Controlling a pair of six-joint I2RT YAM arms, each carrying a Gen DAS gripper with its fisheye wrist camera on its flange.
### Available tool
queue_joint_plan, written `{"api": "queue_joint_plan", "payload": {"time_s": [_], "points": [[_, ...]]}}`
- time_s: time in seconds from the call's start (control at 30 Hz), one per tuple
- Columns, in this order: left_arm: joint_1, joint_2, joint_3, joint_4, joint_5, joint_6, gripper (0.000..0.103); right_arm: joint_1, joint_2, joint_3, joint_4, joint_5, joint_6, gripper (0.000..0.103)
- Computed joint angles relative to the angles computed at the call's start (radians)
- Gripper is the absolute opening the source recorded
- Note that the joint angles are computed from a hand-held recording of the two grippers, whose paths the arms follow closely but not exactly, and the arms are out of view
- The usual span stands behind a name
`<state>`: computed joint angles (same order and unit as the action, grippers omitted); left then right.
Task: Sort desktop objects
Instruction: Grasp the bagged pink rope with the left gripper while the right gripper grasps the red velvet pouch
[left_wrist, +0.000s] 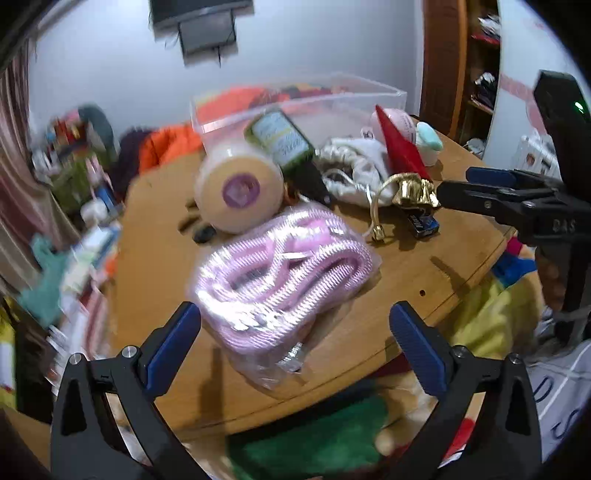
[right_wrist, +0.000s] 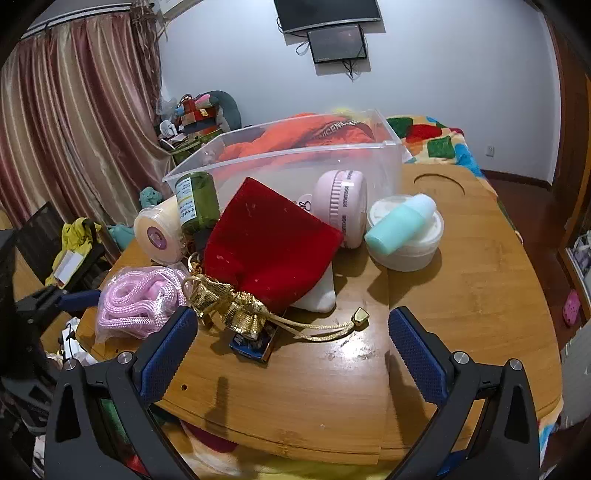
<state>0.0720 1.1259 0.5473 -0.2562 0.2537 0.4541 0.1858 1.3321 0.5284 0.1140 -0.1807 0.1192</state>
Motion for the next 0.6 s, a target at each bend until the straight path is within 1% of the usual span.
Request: {"api": "queue_joint_plan", "payload": {"time_s": [0.07, 0.1, 0.27, 0.33, 0.4, 0.47, 0.53, 0.6], "points": [[0.015, -0.002, 0.004, 0.018, 0.003, 0.035, 0.103, -0.002, 0.007, 0.003, -0.005, -0.008, 0.005, 0.103], [0.033, 0.018, 0.023, 0.013, 0.021, 0.064, 0.103, -0.002, 0.009, 0.003, -0.004, -0.010, 0.006, 0.103], [0.081, 0.186, 0.147, -0.003, 0.107, 0.200, 0.103, 0.003, 0.025, 0.023, -0.024, -0.019, 0.001, 0.103], [0.084, 0.239, 0.188, -0.037, 0.146, 0.252, 0.103, 0.002, 0.026, 0.034, -0.030, -0.028, -0.004, 0.103], [0.090, 0.290, 0.227, -0.086, 0.200, 0.318, 0.103, -0.010, 0.038, 0.065, -0.047, -0.068, -0.007, 0.103], [0.087, 0.333, 0.255, -0.109, 0.244, 0.365, 0.103, -0.015, 0.066, 0.098, -0.054, -0.081, -0.004, 0.103], [0.072, 0.362, 0.268, -0.115, 0.239, 0.391, 0.103, -0.014, 0.107, 0.142, -0.068, -0.078, 0.005, 0.103], [0.052, 0.366, 0.257, -0.095, 0.209, 0.394, 0.103, -0.017, 0.146, 0.177, -0.078, -0.101, 0.011, 0.103]]}}
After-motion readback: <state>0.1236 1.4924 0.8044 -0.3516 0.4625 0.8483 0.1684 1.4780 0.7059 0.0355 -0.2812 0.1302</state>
